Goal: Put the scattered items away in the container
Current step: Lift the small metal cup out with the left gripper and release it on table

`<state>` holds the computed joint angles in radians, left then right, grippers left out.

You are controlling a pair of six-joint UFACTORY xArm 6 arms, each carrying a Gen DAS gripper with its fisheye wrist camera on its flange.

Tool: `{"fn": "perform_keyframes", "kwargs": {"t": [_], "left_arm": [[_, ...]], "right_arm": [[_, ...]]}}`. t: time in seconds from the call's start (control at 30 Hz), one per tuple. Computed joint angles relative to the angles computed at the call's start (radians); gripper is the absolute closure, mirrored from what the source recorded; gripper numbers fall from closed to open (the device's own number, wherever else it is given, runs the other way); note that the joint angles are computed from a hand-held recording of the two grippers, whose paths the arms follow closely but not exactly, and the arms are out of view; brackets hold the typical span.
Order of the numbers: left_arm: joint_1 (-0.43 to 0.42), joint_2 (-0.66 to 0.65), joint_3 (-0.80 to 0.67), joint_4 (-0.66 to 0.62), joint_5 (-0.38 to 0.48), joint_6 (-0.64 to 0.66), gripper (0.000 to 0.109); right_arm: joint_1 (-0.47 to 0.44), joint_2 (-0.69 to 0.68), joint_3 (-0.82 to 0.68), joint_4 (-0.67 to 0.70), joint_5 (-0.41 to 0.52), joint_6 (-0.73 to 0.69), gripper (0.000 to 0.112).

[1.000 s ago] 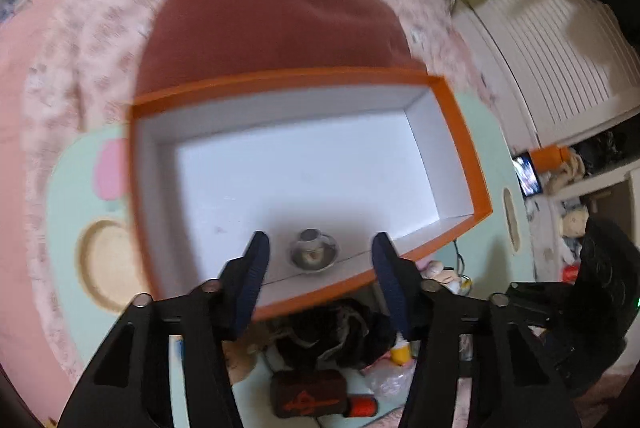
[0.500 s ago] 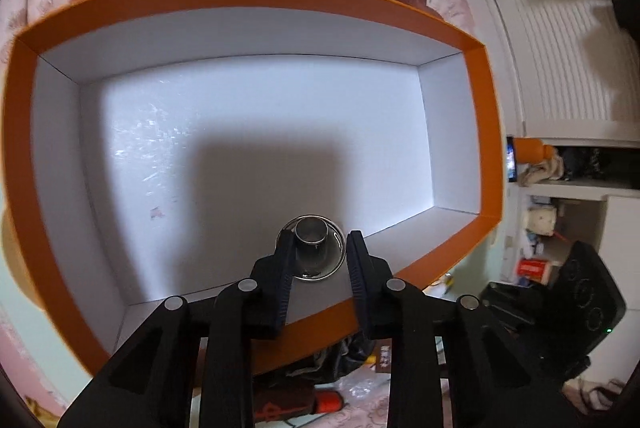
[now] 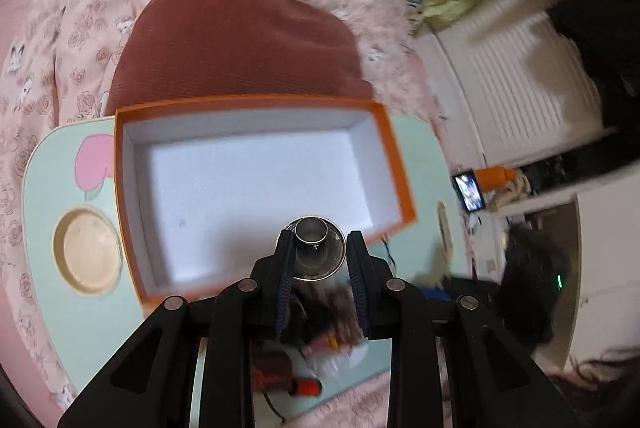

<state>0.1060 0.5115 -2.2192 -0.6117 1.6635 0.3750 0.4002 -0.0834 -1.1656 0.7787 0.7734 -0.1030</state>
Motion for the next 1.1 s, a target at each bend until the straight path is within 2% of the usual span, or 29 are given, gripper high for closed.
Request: {"fn": "perform_keyframes", "kwargs": {"t": [0.13, 0.27, 0.37, 0.47, 0.5, 0.57, 0.63, 0.7, 0.8, 0.83, 0.93, 1.0, 1.03, 1.1], "left_arm": [[0.000, -0.193, 0.290, 0.031, -0.009, 0.135, 0.081], [-0.007, -0.308, 0.494, 0.064, -0.014, 0.181, 0.081], [-0.021, -0.365, 0.619, 0.096, -0.095, 0.184, 0.081], [-0.033, -0.405, 0.711, 0.077, -0.226, 0.196, 0.081], [-0.032, -0.407, 0.722, 0.062, -0.245, 0.193, 0.079], [-0.030, -0.413, 0.740, 0.040, -0.268, 0.185, 0.066], [-0.026, -0.443, 0.779, 0.023, -0.310, 0.196, 0.052], [-0.028, -0.488, 0.826, 0.038, -0.365, 0.216, 0.048], [-0.041, -0.614, 0.966, 0.085, -0.533, 0.247, 0.047], [-0.046, -0.682, 1.044, 0.094, -0.614, 0.266, 0.047], [-0.062, -0.833, 1.225, 0.074, -0.755, 0.307, 0.045], [-0.065, -0.893, 1.300, 0.092, -0.811, 0.261, 0.039], [-0.076, -0.924, 1.352, 0.134, -0.863, 0.185, 0.038], [-0.086, -0.953, 1.414, 0.168, -0.920, 0.111, 0.038]], "right_arm": [[-0.001, -0.036, 0.044, 0.003, -0.037, 0.037, 0.066], [0.000, -0.070, 0.085, -0.005, -0.060, 0.068, 0.065], [0.002, -0.093, 0.107, -0.013, -0.075, 0.084, 0.064], [0.011, -0.113, 0.120, -0.041, -0.091, 0.106, 0.064], [0.017, -0.120, 0.125, -0.056, -0.097, 0.117, 0.064], [0.029, -0.137, 0.139, -0.089, -0.110, 0.140, 0.064], [0.043, -0.162, 0.159, -0.153, -0.130, 0.184, 0.063], [0.061, -0.188, 0.183, -0.275, -0.156, 0.269, 0.059], [0.097, -0.214, 0.211, -0.482, -0.171, 0.415, 0.056], [0.110, -0.217, 0.217, -0.523, -0.170, 0.444, 0.055], [0.165, -0.217, 0.239, -0.609, -0.163, 0.497, 0.055], [0.209, -0.211, 0.254, -0.734, -0.166, 0.590, 0.055], [0.229, -0.207, 0.261, -0.810, -0.167, 0.646, 0.055], [0.261, -0.190, 0.264, -0.957, -0.155, 0.752, 0.053]]}}
